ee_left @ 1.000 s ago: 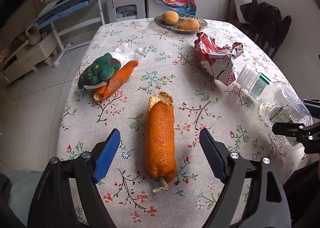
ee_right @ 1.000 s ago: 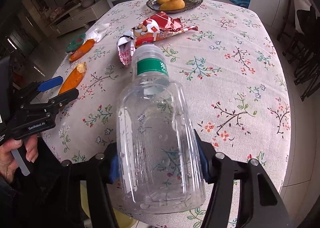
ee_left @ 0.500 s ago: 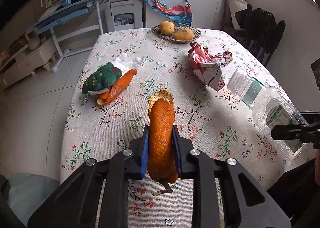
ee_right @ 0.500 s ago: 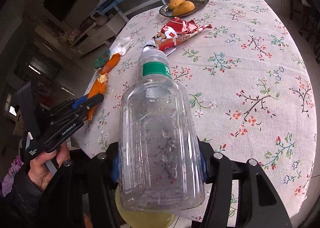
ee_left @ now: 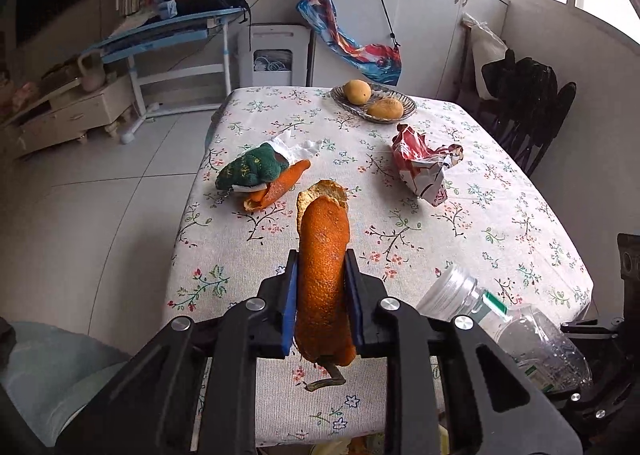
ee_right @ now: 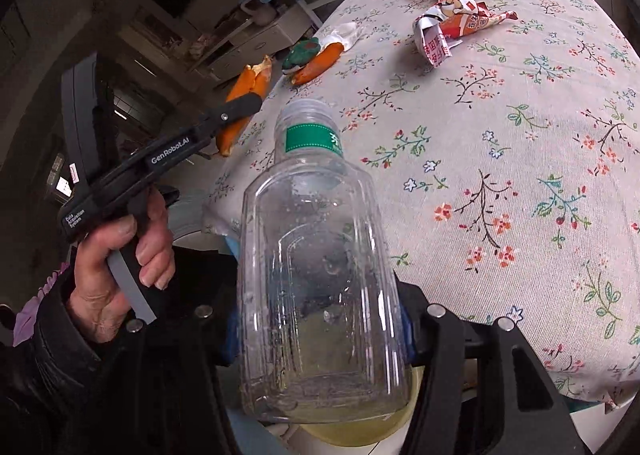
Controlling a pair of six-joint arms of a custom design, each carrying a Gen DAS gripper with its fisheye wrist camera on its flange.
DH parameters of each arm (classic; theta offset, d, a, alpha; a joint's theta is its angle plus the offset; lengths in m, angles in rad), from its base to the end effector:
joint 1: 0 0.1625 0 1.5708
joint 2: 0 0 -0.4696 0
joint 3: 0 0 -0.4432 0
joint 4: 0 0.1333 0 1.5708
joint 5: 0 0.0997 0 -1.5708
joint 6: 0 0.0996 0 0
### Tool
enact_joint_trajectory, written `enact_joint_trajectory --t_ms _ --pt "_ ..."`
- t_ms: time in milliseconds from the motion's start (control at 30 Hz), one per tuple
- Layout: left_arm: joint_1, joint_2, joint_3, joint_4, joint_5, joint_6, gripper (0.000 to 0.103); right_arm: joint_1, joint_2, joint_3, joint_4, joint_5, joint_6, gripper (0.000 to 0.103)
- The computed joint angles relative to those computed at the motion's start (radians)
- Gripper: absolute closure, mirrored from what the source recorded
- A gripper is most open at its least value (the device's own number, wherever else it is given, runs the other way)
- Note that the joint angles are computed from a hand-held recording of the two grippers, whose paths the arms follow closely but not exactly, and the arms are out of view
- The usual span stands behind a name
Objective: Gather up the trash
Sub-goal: 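Carry the bottle to the yellow bucket and open the right gripper while the left gripper carries the peel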
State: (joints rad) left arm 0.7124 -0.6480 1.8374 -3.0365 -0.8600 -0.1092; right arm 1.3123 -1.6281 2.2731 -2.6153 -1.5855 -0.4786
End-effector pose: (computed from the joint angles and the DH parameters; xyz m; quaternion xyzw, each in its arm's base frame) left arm -0.3668 -0.5788 -0.0108 0.2952 0.8817 -0.2746 0.2450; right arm 0.0104 -0.4763 0.3119 0.1062 -0.9743 0.1825 0.0782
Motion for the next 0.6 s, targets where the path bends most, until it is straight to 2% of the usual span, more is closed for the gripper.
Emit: enact_joint_trajectory --t_ms 200,367,600 --pt "-0.007 -0.029 0.036 -0.019 0.013 -0.013 0.082 0.021 -0.005 0.046 0.041 -0.028 -0.030 0.047" --pt "-0.013 -0.046 0.061 -0.037 0.018 -0.019 0.082 0.050 0.003 0.073 0.080 -0.084 -0.068 0.047" --pt "-0.022 -0.063 0.091 -0.063 0.011 -0.018 0.082 0.118 0.076 0.088 0.109 -0.235 -0.107 0.046"
